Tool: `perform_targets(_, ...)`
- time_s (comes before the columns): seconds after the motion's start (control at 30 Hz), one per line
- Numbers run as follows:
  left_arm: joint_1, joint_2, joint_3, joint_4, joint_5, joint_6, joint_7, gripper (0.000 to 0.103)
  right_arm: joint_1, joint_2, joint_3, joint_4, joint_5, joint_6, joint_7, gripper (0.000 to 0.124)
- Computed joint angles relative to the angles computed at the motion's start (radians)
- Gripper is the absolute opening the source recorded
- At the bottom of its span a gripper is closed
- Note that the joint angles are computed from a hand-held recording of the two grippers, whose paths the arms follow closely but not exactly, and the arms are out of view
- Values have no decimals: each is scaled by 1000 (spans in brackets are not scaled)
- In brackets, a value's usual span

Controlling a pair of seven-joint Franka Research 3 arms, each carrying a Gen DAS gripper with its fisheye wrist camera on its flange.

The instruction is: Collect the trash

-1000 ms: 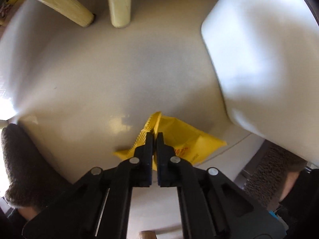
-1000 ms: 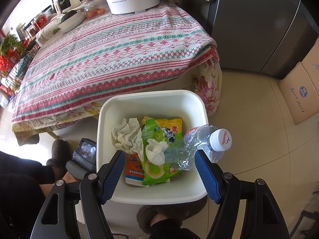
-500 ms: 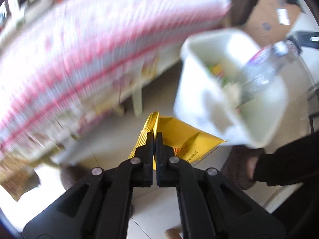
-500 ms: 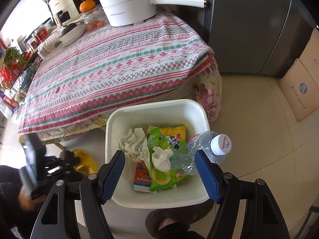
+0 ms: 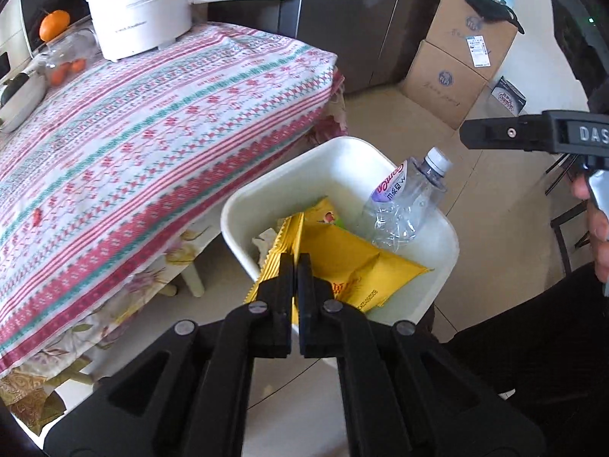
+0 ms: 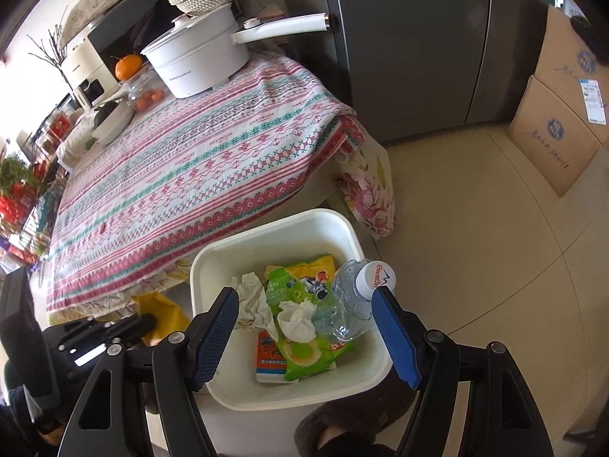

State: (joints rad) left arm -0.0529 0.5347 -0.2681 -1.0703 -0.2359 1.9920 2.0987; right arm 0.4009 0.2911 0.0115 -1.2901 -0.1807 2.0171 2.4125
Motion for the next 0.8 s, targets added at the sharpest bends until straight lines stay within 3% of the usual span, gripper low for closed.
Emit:
perform_targets(0.1,-23,14,5,35,28,-33,-22,11,2,-1,0,2,-3,-7,-1,74)
perform_targets(0.13,-24,4,7,25,33,-24,-26,25,4,0,1,5,-6,-10,-3,74)
perform_targets(0.17,-22,-14,8,2,33,-5,-29,46,6,1,2,9,-8,-14,-7,74)
perform_targets(0.23,-19,-65,16,-70,37,77,-46,70,15,-6,1,7,-29,-7,-7,74)
perform_targets(0.4,-15,-182,33,-170,57,227,-98,82,69,-56,-5,-17,-196,18,69,79)
perform_targets(0.53,-10,-309,46,-288,63,391,-129,102,114,-100,9,-22,-370,45,135,90)
perform_targets(0.6,-9,-355,56,-334,61,465,-158,102,138,-120,19,-26,-471,39,196,97)
perform_targets(0.8,2,-384,74,-342,52,497,-191,102,182,-75,40,67,-612,-39,235,102)
